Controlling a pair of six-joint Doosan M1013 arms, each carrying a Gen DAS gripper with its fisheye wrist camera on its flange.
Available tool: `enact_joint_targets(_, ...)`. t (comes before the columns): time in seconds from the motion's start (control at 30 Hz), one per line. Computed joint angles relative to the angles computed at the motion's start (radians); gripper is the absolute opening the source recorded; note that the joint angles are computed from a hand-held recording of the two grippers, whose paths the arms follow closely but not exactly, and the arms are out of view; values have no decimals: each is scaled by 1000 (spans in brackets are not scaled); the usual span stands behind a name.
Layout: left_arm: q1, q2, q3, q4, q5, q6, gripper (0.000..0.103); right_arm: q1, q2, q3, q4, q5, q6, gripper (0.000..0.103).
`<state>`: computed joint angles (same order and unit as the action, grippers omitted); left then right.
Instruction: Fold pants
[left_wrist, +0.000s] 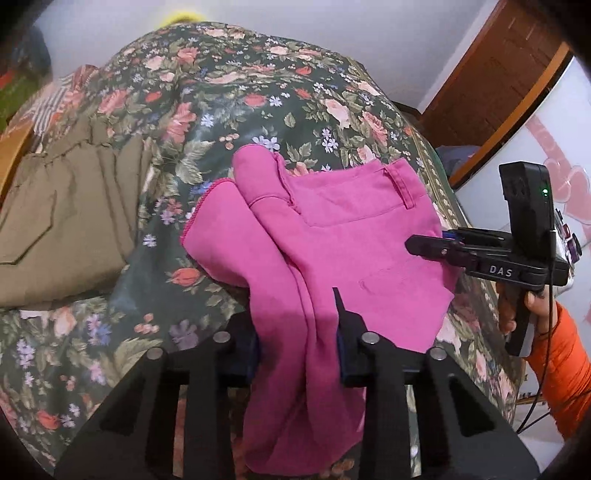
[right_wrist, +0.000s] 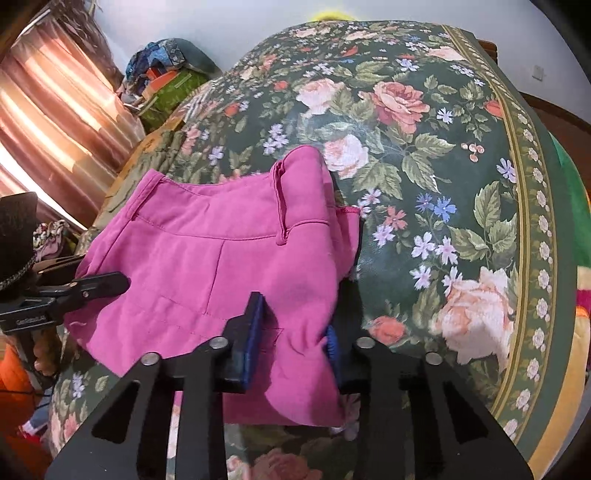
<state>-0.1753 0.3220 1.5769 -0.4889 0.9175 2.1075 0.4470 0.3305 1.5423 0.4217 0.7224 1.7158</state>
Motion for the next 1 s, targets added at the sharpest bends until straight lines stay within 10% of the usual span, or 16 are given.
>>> enact_joint_targets(0.33, 76, -89, 64, 37, 75, 64, 30, 77, -37, -6, 37, -6, -44, 23)
enact_joint_targets(0.67, 116, -129, 127, 35, 52, 100, 33, 124, -27, -39, -51, 23, 74, 58)
enact_joint_targets(1.0, 137, -112, 130, -37, 55, 125, 36, 110, -1, -29, 106, -14, 10, 49)
